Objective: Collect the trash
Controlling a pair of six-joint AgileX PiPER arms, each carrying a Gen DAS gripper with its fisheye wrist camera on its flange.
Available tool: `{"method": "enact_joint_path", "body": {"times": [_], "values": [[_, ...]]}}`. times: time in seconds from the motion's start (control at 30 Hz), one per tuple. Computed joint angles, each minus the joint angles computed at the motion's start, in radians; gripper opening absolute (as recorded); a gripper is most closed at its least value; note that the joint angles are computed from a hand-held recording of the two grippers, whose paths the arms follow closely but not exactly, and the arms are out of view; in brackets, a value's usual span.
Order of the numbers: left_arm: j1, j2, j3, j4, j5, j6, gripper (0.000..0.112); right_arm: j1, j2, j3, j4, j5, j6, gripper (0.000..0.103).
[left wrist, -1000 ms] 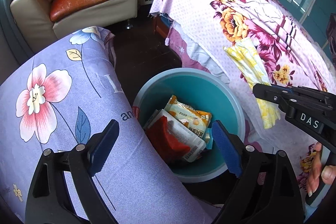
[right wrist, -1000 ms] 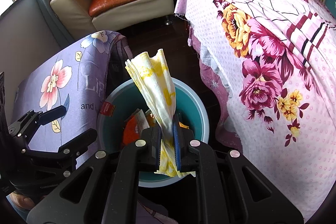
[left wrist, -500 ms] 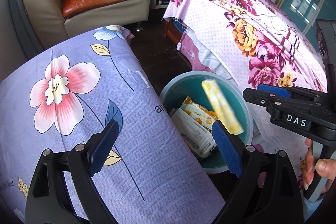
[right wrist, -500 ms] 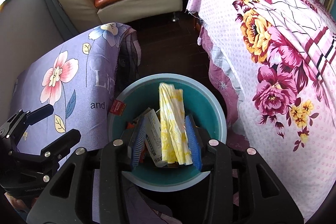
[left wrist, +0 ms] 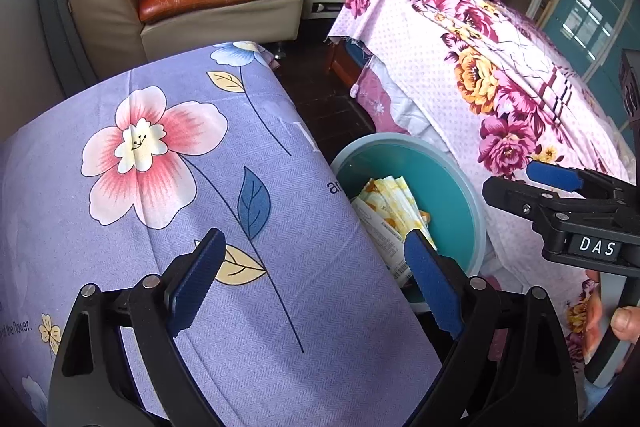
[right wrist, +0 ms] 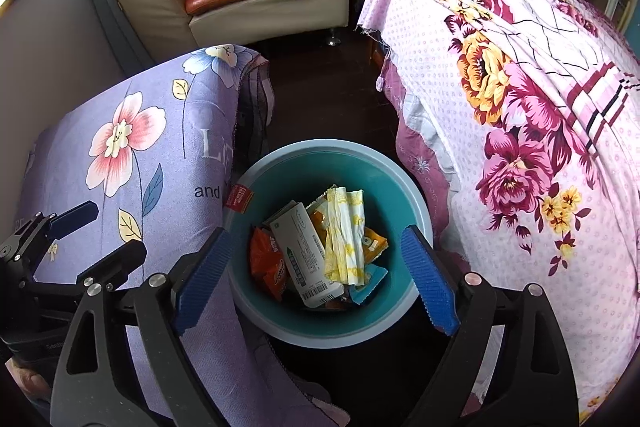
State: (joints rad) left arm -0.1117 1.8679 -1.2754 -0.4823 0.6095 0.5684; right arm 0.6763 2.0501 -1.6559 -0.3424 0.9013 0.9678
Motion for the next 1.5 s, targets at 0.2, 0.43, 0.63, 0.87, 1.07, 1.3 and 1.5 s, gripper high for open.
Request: {"method": "enact_joint_path", "body": {"times": [0.2,0.43,0.63,0.87,1.07,1.3,1.5], "values": [[0.026,-0.074,0.063,0.026,-0.013,-0.013,0.098,0.05,-0.024,0.004,-0.014,0.044,0.041,0.092],[0.085,-0.163,0.137,0.051,-0.007,-0.027,0.099,0.127,-0.064,0.029,-0.048,0.087,0.106,0.095],[0.153,-0.217,0.193,0.026,0.013,0.021,0.099,0.198,-0.09,0.039,-0.088,0.14,0.17,0.096],[0.211,-0.275,0.264,0.014,0.006,0.069,0.099,0.26,-0.103,0.047,-0.118,0.179,0.224,0.096],[0.261,-0.312,0.309,-0.027,0.012,0.133,0.099,0.298,-0.106,0.068,-0.126,0.187,0.266,0.096],[0.294,-0.327,0.338,-0.025,0.018,0.157,0.099,0.327,-0.102,0.09,-0.134,0.183,0.307,0.096],[0.296,-0.322,0.358,-0.013,0.001,0.151,0.099,0.328,-0.094,0.107,-0.124,0.16,0.318,0.096]]}}
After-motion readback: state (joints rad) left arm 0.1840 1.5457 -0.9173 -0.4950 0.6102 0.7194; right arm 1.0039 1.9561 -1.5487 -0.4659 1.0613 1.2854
